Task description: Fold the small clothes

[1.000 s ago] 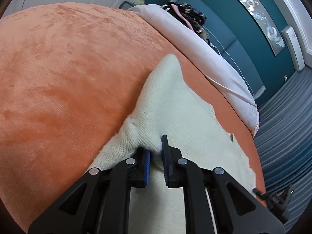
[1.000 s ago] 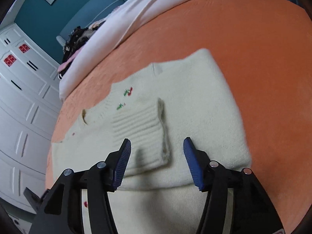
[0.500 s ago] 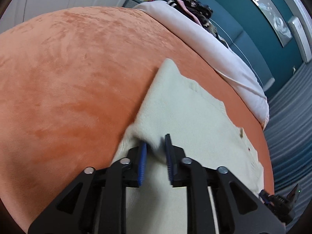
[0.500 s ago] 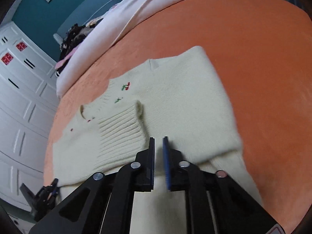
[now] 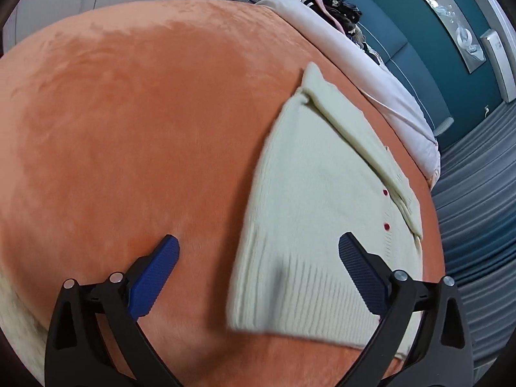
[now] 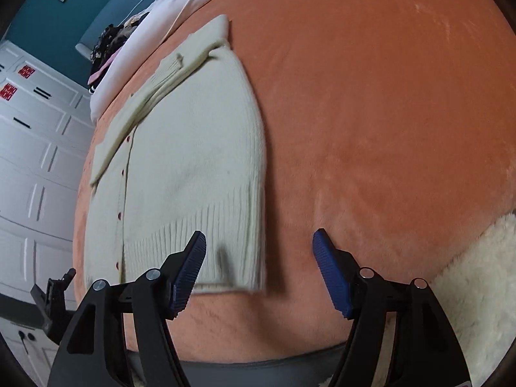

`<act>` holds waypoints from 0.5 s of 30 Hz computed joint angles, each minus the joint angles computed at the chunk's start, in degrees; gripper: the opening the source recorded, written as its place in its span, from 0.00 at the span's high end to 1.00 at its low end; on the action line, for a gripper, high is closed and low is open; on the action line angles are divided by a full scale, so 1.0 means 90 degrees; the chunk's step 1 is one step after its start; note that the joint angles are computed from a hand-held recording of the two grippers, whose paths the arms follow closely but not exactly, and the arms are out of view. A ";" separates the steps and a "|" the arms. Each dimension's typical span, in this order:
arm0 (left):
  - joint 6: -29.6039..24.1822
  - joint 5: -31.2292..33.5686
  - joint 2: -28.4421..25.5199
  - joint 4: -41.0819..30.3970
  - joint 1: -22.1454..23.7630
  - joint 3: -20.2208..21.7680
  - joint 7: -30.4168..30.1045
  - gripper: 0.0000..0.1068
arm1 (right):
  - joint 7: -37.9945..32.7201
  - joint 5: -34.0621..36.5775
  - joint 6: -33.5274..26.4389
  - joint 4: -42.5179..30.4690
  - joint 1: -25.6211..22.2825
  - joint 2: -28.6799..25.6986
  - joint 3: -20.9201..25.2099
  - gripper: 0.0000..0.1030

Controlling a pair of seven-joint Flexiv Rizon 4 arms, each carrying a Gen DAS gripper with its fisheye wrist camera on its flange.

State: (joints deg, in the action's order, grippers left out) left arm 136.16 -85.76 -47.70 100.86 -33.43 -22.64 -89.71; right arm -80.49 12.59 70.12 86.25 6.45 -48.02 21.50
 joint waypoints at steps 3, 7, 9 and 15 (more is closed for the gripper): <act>0.0243 -0.0558 -0.0213 -0.0580 0.0029 -0.0267 0.0782 0.08 | -0.0164 -0.0006 0.0132 -0.0036 0.0070 -0.0080 0.0130 0.32; 0.0100 -0.0569 -0.0219 -0.0674 0.0230 -0.0512 0.0862 0.09 | -0.0157 0.0190 0.0198 -0.0437 0.0036 -0.0365 0.0396 0.32; -0.0185 -0.0375 -0.0136 -0.0524 0.0301 -0.0490 0.0612 0.14 | -0.0114 0.0312 0.0239 -0.0540 0.0030 -0.0445 0.0475 0.36; -0.1220 0.1146 0.0258 0.0447 0.0473 -0.0060 -0.1439 0.90 | -0.0323 0.0440 0.0086 -0.0721 -0.0007 -0.0453 0.0621 0.92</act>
